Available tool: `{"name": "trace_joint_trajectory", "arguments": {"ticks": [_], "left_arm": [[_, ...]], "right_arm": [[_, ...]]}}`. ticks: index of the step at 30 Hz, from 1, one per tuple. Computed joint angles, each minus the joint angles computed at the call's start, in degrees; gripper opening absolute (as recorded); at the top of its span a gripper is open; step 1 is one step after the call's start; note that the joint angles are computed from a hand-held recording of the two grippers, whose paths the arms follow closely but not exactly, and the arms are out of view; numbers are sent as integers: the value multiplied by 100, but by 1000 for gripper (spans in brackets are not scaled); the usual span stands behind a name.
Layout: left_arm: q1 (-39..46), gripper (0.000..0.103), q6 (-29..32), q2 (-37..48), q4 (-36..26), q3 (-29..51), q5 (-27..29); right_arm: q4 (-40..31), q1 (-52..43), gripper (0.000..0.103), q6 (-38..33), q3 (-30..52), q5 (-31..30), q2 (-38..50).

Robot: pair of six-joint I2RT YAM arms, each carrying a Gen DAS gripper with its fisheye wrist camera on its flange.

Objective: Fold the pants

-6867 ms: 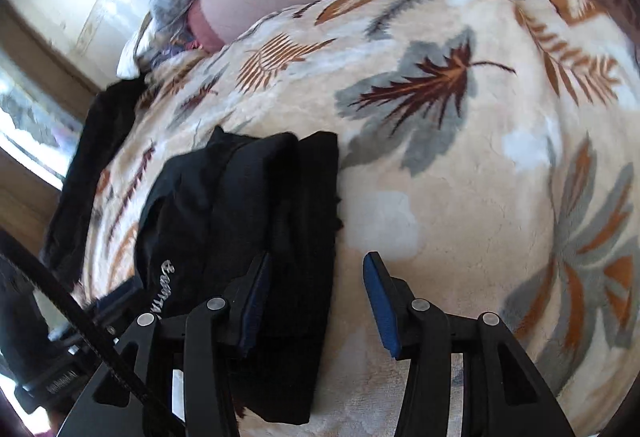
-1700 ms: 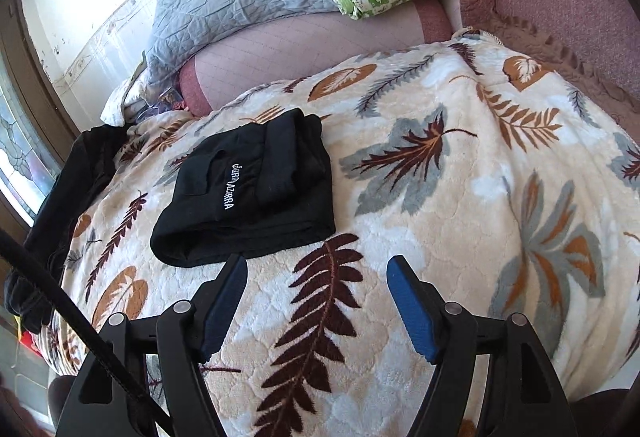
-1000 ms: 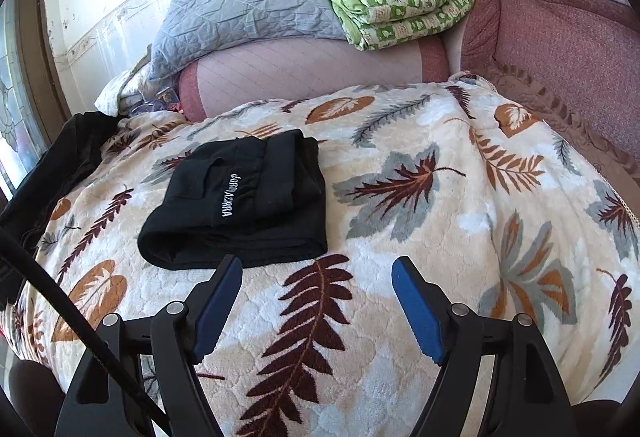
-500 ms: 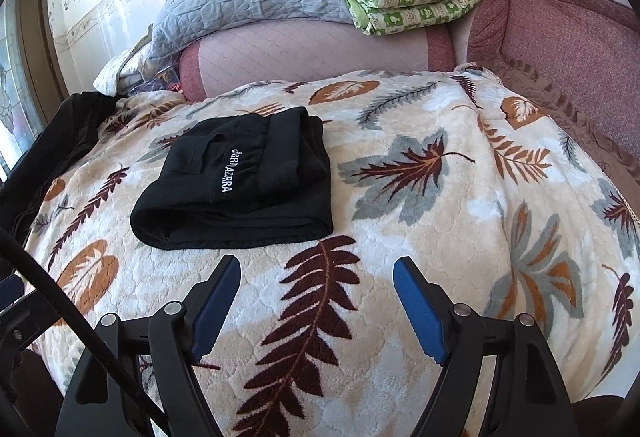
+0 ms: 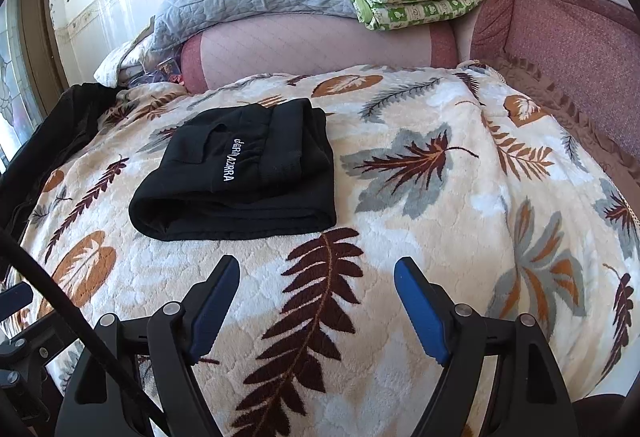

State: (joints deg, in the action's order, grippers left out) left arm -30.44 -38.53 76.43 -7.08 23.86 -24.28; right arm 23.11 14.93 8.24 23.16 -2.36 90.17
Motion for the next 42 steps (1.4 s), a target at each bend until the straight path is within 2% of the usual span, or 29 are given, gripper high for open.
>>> {"name": "trace_joint_trajectory", "arguments": {"ticks": [42], "left_arm": [[185, 103, -100, 246, 224, -115, 407]], "right_arm": [[1, -68, 85, -61, 32, -50, 100]]}}
